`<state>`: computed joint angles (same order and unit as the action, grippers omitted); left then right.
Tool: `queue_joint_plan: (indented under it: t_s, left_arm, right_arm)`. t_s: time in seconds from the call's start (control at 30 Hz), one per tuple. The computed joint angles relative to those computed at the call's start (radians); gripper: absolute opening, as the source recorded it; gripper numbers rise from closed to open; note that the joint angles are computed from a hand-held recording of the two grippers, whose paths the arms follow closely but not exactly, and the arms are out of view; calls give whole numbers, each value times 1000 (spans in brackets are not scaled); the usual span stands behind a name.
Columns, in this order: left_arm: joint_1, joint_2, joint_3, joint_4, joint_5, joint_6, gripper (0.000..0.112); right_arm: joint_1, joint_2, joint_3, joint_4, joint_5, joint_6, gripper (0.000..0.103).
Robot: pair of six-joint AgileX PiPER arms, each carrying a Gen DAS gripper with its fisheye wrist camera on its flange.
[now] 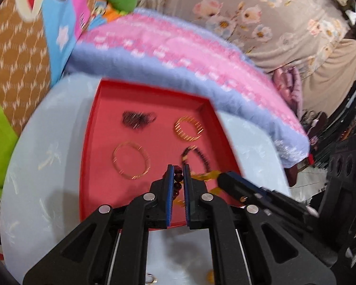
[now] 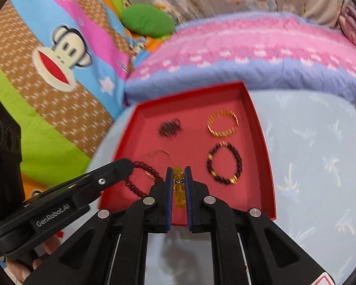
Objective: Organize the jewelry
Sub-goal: 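Carry both bracelets into the red box and open both tools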
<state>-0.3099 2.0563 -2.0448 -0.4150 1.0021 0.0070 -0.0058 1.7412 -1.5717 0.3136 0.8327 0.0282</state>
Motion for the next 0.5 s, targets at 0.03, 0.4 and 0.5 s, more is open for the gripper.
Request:
queue_joint_plan:
  t_s: [0.03,0.4,0.5]
  left_arm:
    - [-2,-2,36,20,-16,1,7]
    - [-64,-6,136,305,-101,-96,8]
    - [-94,-15,159,408,-149,-170,19]
  right_arm:
    - [2,4,16,-12,-8,6,9]
    - [50,6,103,-225,-80,112,10]
    - [79,-7,118,-297,-104,157,25]
